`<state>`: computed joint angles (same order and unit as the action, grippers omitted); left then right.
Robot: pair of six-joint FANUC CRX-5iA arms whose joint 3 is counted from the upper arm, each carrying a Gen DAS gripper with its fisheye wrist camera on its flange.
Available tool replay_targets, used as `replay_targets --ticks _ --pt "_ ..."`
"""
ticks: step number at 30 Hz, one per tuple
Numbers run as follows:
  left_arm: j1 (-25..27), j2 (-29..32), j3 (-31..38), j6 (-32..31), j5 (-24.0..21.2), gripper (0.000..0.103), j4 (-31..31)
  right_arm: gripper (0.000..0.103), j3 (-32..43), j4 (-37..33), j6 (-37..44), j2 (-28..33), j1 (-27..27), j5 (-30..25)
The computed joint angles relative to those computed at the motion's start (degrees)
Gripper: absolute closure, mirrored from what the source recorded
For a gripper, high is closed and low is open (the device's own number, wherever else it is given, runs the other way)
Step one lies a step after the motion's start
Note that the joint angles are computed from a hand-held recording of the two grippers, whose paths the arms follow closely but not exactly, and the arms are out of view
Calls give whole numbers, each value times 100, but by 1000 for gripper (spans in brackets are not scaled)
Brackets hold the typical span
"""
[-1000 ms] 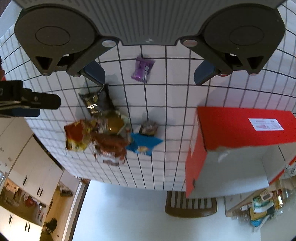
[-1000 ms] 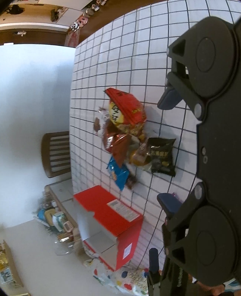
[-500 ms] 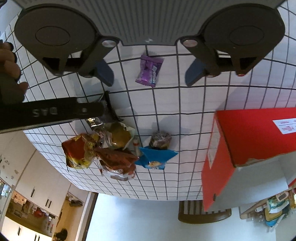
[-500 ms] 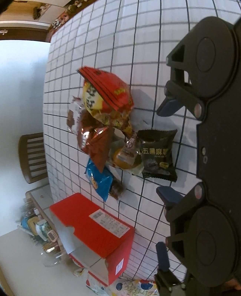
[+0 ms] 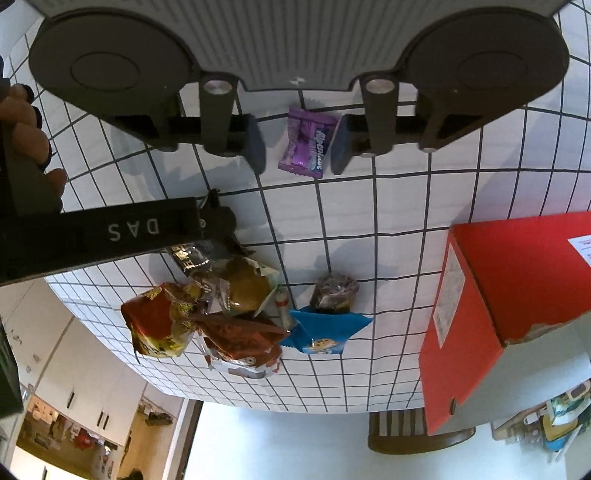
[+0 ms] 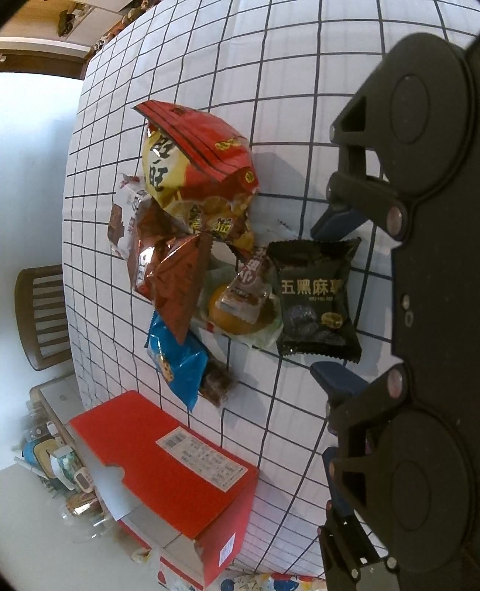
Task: Organize snacks
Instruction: 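Grasp the purple candy with the left gripper while the right grasps the black snack, then carry both held snacks over the red box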
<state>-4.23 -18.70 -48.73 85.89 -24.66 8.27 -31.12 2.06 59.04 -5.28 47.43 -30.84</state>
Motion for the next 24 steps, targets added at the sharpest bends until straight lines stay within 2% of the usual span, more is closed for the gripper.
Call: replay_targets --ticks 3,9,15,24 --pt "-64 56 166 428 -124 77 -390 38 -10 24 -76 13 13 19" --pt "-27 27 142 476 -132 83 -376 53 -50 112 -151 -38 50 34" --pt "-30 -51 174 750 -275 83 -535 57 -178 244 -307 -167 124 47" --pt "205 -613 -44 728 -549 84 -234 57 -336 177 -381 -578 250 -85"
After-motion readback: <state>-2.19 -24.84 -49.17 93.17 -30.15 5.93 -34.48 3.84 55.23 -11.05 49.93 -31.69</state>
